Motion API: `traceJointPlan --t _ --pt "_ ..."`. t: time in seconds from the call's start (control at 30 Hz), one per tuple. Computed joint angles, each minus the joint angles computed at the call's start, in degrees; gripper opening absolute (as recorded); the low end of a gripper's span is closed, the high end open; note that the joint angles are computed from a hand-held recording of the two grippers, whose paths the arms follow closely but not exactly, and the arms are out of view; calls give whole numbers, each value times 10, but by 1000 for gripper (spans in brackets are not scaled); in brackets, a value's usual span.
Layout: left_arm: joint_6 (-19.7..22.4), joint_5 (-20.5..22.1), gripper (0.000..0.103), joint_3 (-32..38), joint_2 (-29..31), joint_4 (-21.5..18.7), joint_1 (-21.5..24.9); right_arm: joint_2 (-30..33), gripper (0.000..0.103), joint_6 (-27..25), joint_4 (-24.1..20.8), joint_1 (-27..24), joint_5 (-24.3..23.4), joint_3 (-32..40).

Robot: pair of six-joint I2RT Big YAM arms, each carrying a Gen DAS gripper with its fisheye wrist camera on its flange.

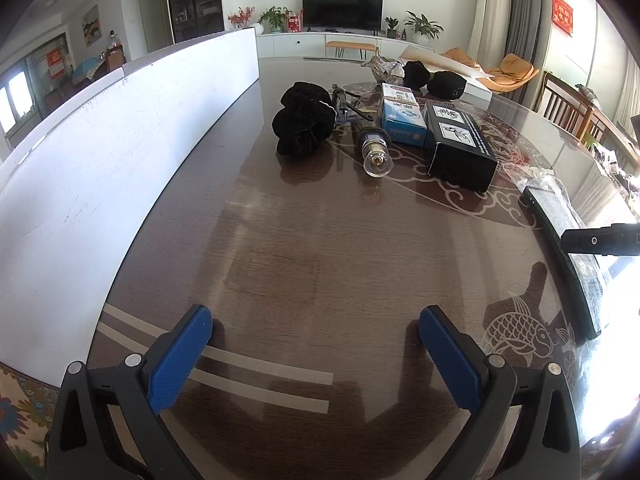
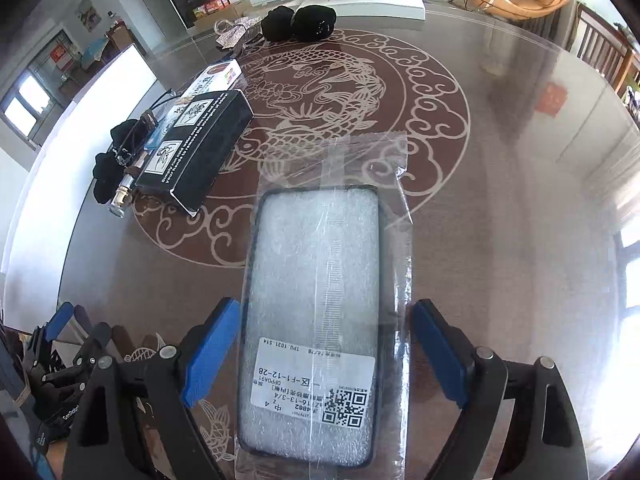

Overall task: Organize objects
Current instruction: 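Hold the bagged phone case with the right tool above the table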

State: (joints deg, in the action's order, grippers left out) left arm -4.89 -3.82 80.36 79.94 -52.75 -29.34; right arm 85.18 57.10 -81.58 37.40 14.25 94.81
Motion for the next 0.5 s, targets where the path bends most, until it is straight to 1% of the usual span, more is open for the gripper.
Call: traceJointPlan --t 0.1,0.2,0.33,0.43,0.5 --pt "1 1 103 -1 0 0 0 28 92 6 -35 14 38 25" --pt "1 2 103 -2 -1 0 0 37 95 -1 -45 25 61 29" --pt "1 2 103 -2 -1 1 0 28 101 -14 -26 34 74 12" --pt "1 2 103 -2 -1 1 0 20 103 -27 -6 36 73 -2" --pt "1 2 103 -2 -1 1 0 1 103 -22 29 31 57 -22"
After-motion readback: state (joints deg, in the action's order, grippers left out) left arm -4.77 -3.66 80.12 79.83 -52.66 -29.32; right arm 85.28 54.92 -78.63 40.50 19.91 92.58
